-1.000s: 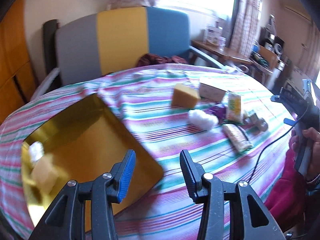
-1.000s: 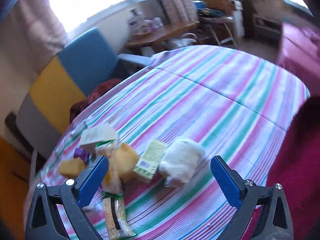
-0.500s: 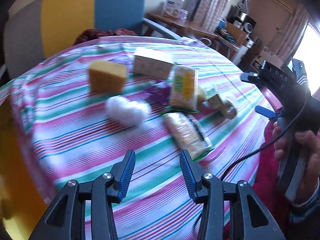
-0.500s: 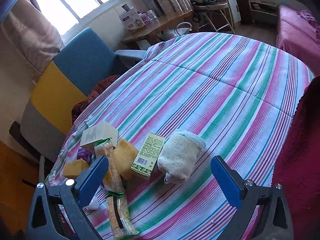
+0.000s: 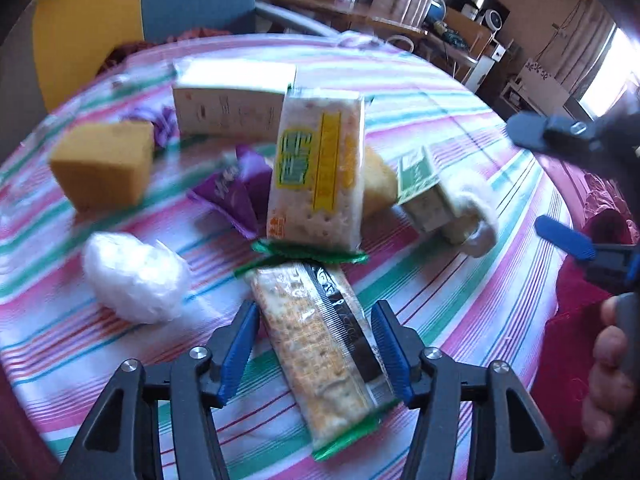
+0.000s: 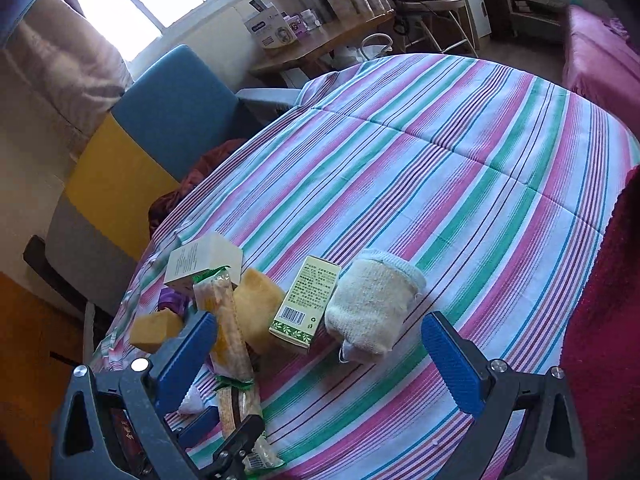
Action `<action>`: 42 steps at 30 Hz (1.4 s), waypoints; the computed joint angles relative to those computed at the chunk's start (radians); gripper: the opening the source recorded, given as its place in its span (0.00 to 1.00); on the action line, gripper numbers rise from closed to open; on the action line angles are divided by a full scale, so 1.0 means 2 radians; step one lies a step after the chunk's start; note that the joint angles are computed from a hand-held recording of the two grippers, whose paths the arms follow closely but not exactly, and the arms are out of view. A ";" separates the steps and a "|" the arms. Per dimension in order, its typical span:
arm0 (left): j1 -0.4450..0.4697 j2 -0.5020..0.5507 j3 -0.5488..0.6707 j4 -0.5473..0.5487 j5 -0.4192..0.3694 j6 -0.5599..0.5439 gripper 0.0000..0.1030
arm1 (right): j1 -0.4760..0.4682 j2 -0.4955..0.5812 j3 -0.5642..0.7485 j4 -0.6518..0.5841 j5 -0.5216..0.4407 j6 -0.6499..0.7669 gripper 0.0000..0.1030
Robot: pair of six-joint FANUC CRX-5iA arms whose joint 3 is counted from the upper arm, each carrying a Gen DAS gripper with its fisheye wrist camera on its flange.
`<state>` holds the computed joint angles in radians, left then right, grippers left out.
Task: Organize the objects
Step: 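Move both tools back toward the scattered items on the cloth, then grasp the cracker packet with the left tool while the right tool grasps the white sock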
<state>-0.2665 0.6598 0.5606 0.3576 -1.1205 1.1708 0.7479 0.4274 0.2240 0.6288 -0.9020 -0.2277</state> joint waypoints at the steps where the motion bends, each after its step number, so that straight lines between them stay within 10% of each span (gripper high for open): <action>1: 0.002 -0.007 -0.017 0.007 0.013 -0.009 0.49 | 0.000 0.002 0.003 -0.002 -0.001 0.004 1.00; 20: 0.102 -0.203 -0.338 0.123 0.154 -0.194 0.38 | -0.009 -0.015 -0.028 -0.009 0.024 -0.043 0.97; 33: 0.100 -0.212 -0.369 0.160 0.182 -0.224 0.38 | -0.015 -0.032 -0.059 -0.023 0.028 -0.114 0.81; 42: 0.103 -0.214 -0.378 0.177 0.182 -0.239 0.38 | -0.022 0.010 0.029 -0.089 -0.047 -0.024 0.68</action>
